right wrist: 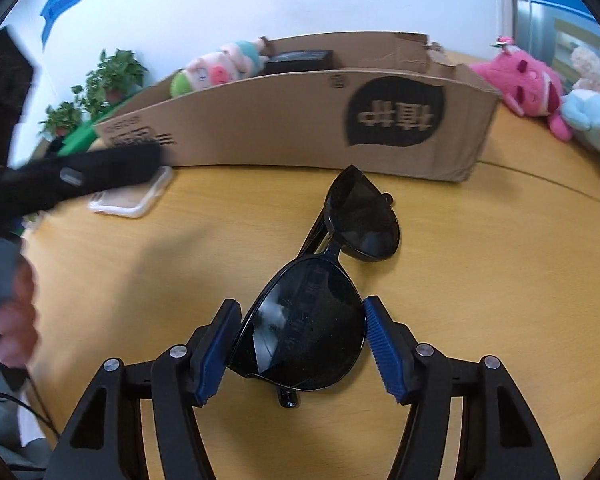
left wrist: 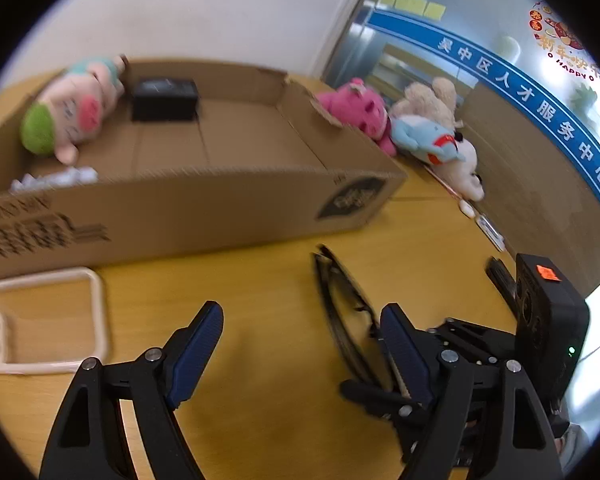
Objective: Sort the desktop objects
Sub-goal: 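Grasp the black sunglasses with both grippers and lift them, then carry the sunglasses into the cardboard box and open both grippers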
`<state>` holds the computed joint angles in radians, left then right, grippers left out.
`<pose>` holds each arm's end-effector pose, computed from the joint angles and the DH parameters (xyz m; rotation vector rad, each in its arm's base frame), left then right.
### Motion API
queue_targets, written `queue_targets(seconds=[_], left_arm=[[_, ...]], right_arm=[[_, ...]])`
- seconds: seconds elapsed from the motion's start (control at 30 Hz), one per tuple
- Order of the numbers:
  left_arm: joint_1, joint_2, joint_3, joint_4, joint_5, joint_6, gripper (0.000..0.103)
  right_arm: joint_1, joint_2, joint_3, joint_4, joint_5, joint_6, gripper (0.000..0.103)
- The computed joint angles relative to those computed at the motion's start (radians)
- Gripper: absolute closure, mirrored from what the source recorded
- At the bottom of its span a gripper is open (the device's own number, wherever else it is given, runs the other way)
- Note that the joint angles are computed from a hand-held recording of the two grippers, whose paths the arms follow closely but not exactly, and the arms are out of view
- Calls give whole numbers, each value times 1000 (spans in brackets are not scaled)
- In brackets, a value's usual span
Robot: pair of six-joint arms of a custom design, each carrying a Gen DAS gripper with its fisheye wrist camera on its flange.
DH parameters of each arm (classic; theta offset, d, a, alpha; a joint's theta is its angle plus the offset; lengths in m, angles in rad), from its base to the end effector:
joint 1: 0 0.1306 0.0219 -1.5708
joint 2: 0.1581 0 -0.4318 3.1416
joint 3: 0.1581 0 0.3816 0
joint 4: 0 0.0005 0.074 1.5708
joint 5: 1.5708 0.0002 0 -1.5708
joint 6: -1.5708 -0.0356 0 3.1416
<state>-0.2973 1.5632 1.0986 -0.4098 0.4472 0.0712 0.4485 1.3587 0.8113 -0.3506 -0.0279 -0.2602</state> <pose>0.4693 -0.1604 0.3050 0.4767 2.4082 -0.7097 0.3535 0.1707 0.2773 -0.2471 2.4870 0.3359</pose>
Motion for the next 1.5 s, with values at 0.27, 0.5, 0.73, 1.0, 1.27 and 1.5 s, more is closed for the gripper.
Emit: queue_targets(seconds=[0.27, 0.5, 0.73, 1.0, 1.27, 1.5], left_arm=[[-10, 77, 26, -87, 108, 14, 28], [5, 82, 43, -146, 114, 5, 57], [1, 38, 62, -135, 102, -5, 57], [6, 38, 209, -183, 104, -50, 57], [25, 127, 448, -275, 107, -105, 58], [42, 298, 735, -394, 139, -131, 60]], right_arm=[[42, 4, -3, 44, -98, 1, 42], [69, 3, 4, 70, -117, 15, 42], [80, -24, 23, 66, -88, 18, 42], [50, -74, 114, 26, -39, 89, 42], [-21, -21, 258, 34, -64, 151, 42], [-105, 134, 461, 3, -135, 203, 42]])
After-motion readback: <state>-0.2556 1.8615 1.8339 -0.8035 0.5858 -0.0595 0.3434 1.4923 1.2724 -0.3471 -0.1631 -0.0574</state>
